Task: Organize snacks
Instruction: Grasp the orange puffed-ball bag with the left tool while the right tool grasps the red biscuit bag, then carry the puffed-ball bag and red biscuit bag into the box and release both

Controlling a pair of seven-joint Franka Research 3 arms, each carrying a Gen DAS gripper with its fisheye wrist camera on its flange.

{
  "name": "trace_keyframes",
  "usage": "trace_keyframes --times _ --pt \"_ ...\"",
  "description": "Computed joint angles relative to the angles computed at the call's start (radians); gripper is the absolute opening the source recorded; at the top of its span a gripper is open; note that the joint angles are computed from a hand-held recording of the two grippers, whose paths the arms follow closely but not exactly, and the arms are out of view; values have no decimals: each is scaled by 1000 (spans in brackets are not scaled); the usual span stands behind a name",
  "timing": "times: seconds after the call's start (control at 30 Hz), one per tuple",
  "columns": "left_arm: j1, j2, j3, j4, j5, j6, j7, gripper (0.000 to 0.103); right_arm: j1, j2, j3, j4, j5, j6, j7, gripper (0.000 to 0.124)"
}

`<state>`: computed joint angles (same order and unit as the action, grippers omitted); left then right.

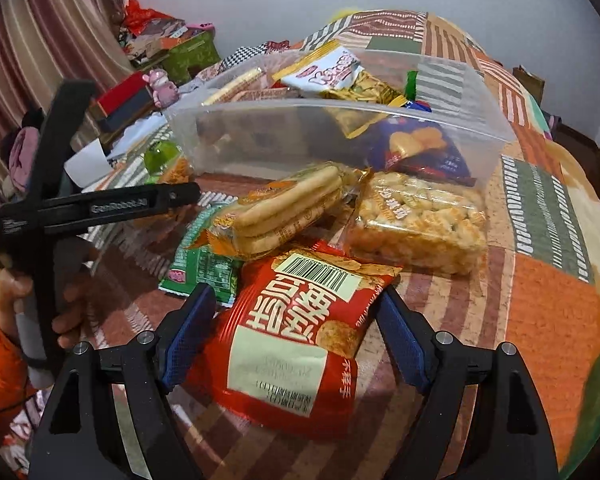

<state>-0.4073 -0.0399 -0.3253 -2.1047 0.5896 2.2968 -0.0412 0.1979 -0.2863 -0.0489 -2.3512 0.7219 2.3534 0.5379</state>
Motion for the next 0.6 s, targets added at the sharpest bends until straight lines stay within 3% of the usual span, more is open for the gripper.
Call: trace_keyframes --times 0.1,0.3,0.6 --pt "-4 -22 -6 -21 12 -12 12 68 0 -2 -6 -2 10 -2 -13 75" --pt "-17 -66 -22 -60 11 1 37 62 -20 -2 -29 11 35 -51 -31 53" --pt "-14 -152 -51 -98 12 -12 3 62 -33 -49 -36 -9 66 -34 -54 52"
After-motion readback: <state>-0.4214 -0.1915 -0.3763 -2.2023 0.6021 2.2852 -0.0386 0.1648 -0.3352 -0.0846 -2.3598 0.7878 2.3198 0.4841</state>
